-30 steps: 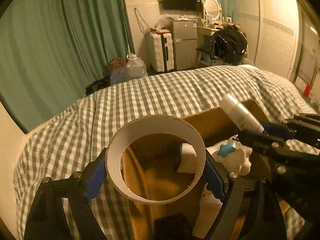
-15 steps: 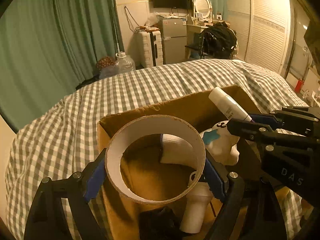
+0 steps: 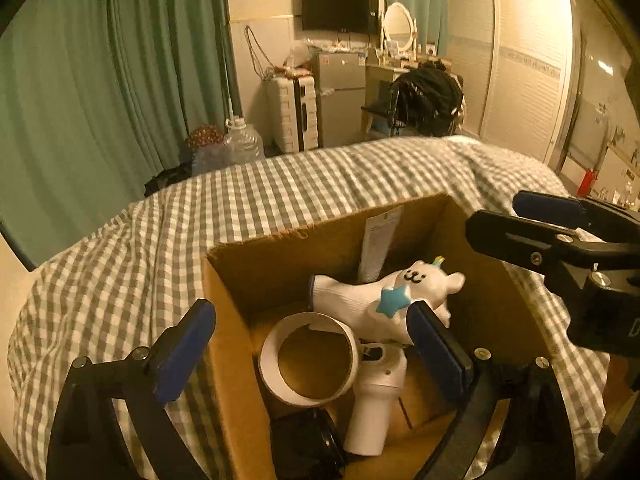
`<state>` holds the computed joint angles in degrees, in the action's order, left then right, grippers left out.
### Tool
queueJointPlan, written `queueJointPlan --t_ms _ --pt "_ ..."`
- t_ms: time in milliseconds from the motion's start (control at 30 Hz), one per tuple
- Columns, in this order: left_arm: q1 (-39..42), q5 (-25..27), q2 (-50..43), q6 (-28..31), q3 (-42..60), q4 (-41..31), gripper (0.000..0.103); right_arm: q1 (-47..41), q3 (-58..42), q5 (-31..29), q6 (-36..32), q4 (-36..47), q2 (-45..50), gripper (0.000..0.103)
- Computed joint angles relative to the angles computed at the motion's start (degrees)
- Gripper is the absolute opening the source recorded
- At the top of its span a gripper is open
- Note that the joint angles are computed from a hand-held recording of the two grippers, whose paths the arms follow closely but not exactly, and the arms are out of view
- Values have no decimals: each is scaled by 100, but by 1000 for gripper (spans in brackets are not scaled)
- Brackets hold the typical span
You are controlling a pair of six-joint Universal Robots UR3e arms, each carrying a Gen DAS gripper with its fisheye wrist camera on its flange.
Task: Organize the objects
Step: 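Lower the tube and tape roll into the box and open both tools, then grasp the white earbud case with the right tool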
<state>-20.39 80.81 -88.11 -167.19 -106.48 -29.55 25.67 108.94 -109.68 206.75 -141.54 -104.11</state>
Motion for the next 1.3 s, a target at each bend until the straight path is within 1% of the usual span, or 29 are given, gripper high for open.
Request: queueJointPlan --t_ms 67,167,267,367,467,567,633,733,833,900,967,1000,1067,1133,1233,1300 --pt "48 15 339 -60 -138 -76 100 160 -100 -173 79 164 -100 76" --pt "149 37 999 -125 -439 -247 100 772 -350 -789 396 498 -137 80" --pt "326 -118 1583 -50 -650 -520 100 1385 -750 -1296 787 1006 -65 80" --pt "329 -7 2009 -101 -684 -845 101 1972 -1288 -1701 1206 1673 82 82" --pt "512 -110 2538 -87 -793 -1277 101 2545 -1716 -2028 1536 2154 245 86" --pt "714 -171 3135 -11 -1064 -1663 102 3072 -2028 -2291 1996 2727 415 86" --pt "865 -207 3561 67 -1347 -1883 102 3318 -2116 -2357 2328 3031 523 87" --pt "964 31 4165 122 -1934 -2068 103 3501 -1837 -2204 2740 3080 569 87" --pt "929 414 4611 156 -2622 -2023 103 3635 -1317 -1915 3116 2860 639 87" --pt "959 531 4846 248 -3049 -1987 103 3679 -916 -1696 3326 2670 694 87" --pt "1140 539 5170 378 -3395 -2164 103 3544 -509 -1281 3298 2288 728 87" --pt "1320 473 5364 469 -3531 -2335 103 3524 -357 -1178 3308 2142 758 87" --pt "1472 479 5507 540 -3706 -2436 103 3412 -131 -948 3228 1896 850 87" --pt "1469 618 5426 495 -3800 -2302 103 3234 24 -690 3059 1729 975 87" --pt "1701 528 5403 484 -3821 -2311 103 3009 335 -249 2815 1310 1091 87" --pt "1777 565 5352 453 -3886 -2205 103 2900 440 0 2693 1150 1245 87"
